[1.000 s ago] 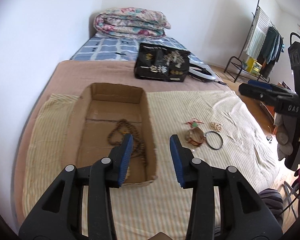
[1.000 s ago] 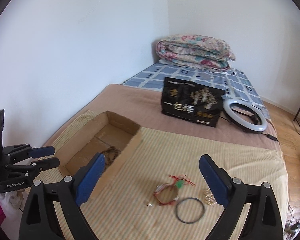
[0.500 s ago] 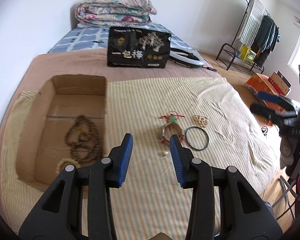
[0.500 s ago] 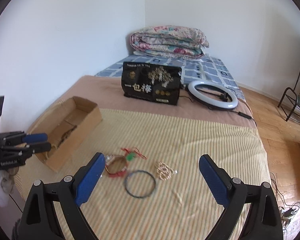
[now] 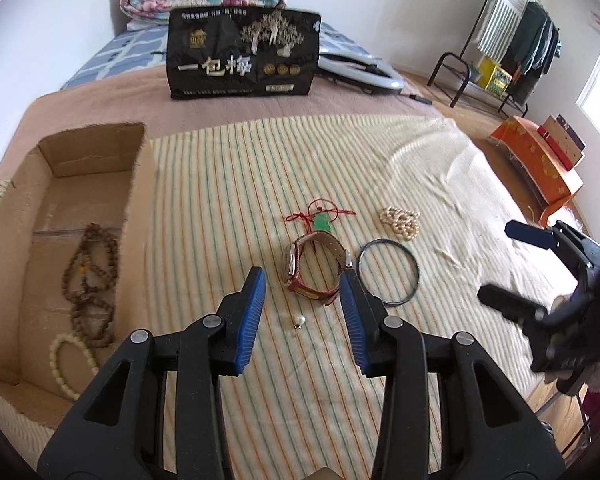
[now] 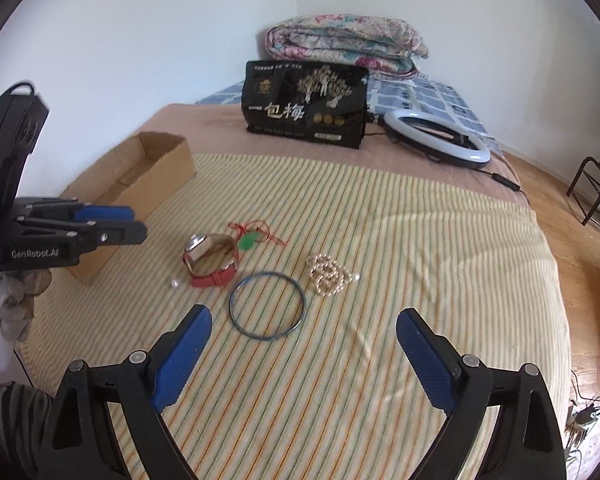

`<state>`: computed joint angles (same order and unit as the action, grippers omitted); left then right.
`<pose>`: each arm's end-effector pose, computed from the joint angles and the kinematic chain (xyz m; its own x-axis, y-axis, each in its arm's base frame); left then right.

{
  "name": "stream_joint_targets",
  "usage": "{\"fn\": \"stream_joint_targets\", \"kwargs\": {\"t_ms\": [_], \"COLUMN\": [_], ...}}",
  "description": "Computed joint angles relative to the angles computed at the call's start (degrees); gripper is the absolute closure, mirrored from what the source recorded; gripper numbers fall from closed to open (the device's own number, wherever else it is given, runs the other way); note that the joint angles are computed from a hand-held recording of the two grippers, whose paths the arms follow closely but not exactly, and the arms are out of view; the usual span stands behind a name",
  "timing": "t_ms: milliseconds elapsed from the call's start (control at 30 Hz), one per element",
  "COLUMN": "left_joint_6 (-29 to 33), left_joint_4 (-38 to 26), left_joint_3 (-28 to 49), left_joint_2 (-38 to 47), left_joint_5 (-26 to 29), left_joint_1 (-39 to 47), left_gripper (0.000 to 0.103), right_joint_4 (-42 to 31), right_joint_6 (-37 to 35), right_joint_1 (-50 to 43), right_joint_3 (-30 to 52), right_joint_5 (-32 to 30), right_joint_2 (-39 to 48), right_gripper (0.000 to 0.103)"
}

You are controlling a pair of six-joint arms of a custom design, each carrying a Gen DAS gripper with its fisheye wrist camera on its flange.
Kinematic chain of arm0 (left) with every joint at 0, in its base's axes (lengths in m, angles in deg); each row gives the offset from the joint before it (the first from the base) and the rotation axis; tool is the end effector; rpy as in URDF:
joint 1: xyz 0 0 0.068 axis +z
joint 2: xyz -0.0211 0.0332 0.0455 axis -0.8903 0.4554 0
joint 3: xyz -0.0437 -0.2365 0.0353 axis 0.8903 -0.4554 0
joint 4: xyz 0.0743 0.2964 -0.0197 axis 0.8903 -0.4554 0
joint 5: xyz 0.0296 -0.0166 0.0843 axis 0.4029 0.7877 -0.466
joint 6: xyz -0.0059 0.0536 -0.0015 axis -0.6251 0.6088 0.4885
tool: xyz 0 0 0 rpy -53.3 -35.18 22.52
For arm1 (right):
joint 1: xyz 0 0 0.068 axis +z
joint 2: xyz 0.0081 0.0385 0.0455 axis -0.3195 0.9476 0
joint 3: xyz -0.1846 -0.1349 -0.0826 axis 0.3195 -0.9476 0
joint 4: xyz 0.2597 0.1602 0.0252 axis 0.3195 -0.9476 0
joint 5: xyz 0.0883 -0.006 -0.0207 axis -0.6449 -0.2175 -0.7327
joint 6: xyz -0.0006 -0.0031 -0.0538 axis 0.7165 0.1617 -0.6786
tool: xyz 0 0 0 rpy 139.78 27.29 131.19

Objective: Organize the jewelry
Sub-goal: 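Move both tools back from the box toward the remaining jewelry, then grasp the red-strap watch with the left tool while the right grasps the blue bangle, then carry the watch with the left tool while the right carries the bangle over the box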

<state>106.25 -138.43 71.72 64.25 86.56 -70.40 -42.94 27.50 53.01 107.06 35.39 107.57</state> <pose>0.2825 -0.0551 0.2579 -0.6199 0.5524 -0.5573 0.7452 0.6369 -0.1976 0.1196 0.2880 0.2677 -0.7505 0.1616 -0.6408 0.2231 0.9747 -0.0154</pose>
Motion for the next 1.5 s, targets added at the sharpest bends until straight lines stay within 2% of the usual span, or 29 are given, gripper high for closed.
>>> {"fn": "stream_joint_targets", "kwargs": {"t_ms": [267, 633, 733, 800, 900, 1100, 1200, 1500], "left_joint_6": [-3.84, -5.21, -5.31, -5.58, -5.89, -6.43, -6.52, -7.11], "left_joint_4": [4.5, 7.29, 7.81, 7.91, 8.3, 8.79, 9.23, 9.7], "left_joint_3": [-0.82, -0.48, -0.54, -0.39, -0.31, 0.33, 0.35, -0.54], "left_joint_2": [3.72, 7.89, 8.49, 9.18, 9.84, 11.83, 12.12, 10.02], "left_joint_5": [-3.29, -4.74, -5.01, -5.27, -5.56, -6.08, -6.08, -6.43], "left_joint_1": [-4.06, -5.52, -5.96, -6.26, -6.61, -7.01, -6.96, -6.95], "left_gripper": [0.065, 0.065, 0.066, 0.075, 0.077, 0.089, 0.09, 0.091], "right_joint_4": [8.92, 18.26, 19.55, 20.06, 20.31, 20.95, 21.02, 20.95], "right_joint_6": [-6.07, -10.6, -11.73, -12.56, -13.15, -13.75, -13.87, -13.28], "right_joint_1": [-2.42, -6.47, -7.48, -8.04, -8.55, -9.68, -9.8, -8.96], "right_joint_3": [-4.79, -9.51, -9.63, -9.3, -8.6, -7.85, -7.75, -8.11], "right_joint_5": [-3.86, -8.55, -9.39, -9.72, -9.88, -10.15, -10.05, -9.95], "right_joint_2": [0.68, 1.63, 2.41, 3.1, 4.29, 5.72, 5.76, 4.41], "right_gripper": [0.012, 0.014, 0.014, 0.014, 0.014, 0.021, 0.031, 0.032]}}
